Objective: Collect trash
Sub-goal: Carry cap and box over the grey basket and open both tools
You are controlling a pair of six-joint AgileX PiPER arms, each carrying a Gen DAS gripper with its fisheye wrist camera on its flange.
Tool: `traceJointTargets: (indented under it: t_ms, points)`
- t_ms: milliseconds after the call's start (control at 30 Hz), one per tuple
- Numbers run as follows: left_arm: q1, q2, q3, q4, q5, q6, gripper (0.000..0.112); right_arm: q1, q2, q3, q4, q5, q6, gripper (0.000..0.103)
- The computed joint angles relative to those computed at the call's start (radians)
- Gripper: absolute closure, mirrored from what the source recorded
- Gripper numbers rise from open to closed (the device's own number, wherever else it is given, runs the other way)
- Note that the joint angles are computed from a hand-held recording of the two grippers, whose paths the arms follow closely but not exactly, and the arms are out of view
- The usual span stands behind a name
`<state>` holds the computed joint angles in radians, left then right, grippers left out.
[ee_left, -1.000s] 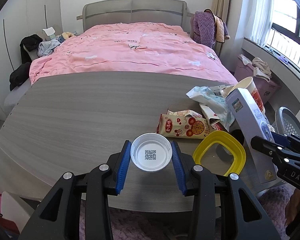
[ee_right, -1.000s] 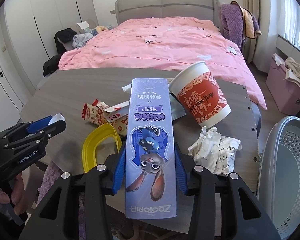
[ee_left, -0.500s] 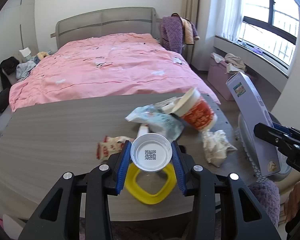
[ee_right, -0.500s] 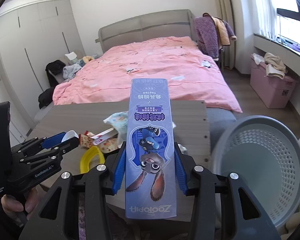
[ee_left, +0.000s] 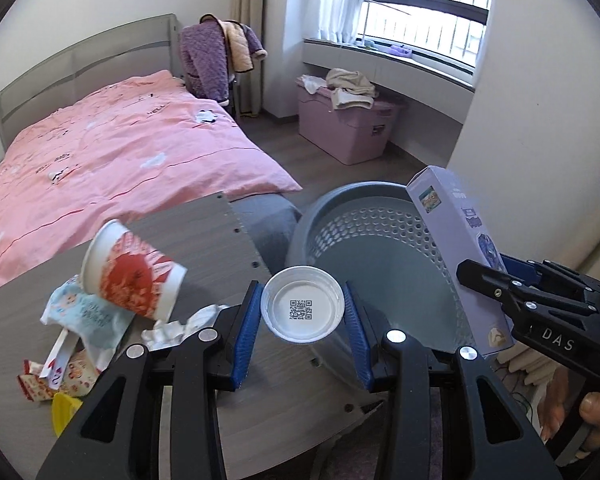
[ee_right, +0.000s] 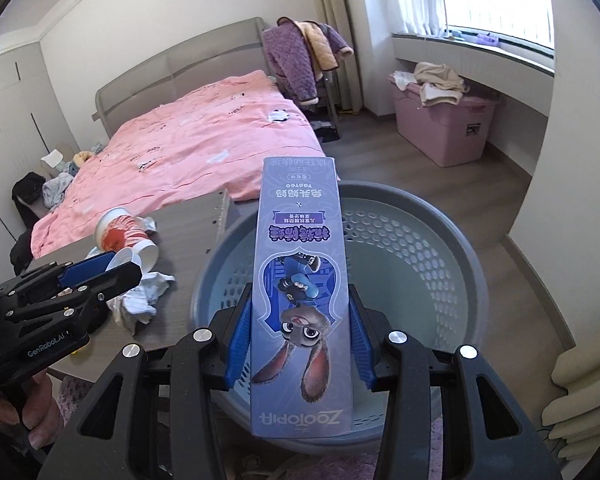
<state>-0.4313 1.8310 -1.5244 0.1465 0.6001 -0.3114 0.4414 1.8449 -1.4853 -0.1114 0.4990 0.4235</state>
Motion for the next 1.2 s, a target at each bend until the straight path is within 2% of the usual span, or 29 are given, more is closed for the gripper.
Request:
traceJointTargets:
  t_ms: [233, 533, 633, 733, 767, 867, 1200]
  points:
    - [-0.067, 0.160, -0.211, -0.010, 0.094, 0.017, 0.073, -0.067, 0.003, 0.054, 0.070, -0.025, -0.059, 0.060]
    - [-0.100, 0.278, -0.373, -0.008, 0.172, 0.010, 0.073, -0.112, 0.013, 0.073, 0.160, -0.025, -0.139, 0.060]
    - [-0.109, 0.274, -0.367, -0.003, 0.167, 0.004, 0.070, -0.126, 0.011, 0.086, 0.192, -0.039, -0.163, 0.060]
    - [-0.118, 0.265, -0.361, 0.034, 0.166, -0.031, 0.050, -0.128, 0.007, 0.088, 0.202, -0.049, -0.166, 0.058]
    - [-0.117, 0.260, -0.353, 0.041, 0.160, -0.040, 0.048, -0.128, 0.002, 0.095, 0.190, -0.057, -0.153, 0.057]
    - [-0.113, 0.265, -0.361, 0.054, 0.176, -0.055, 0.046, -0.134, -0.013, 0.122, 0.193, -0.083, -0.153, 0.048]
    - [-0.125, 0.247, -0.326, 0.114, 0.181, -0.122, 0.043, -0.137, -0.021, 0.151, 0.195, -0.107, -0.150, 0.047]
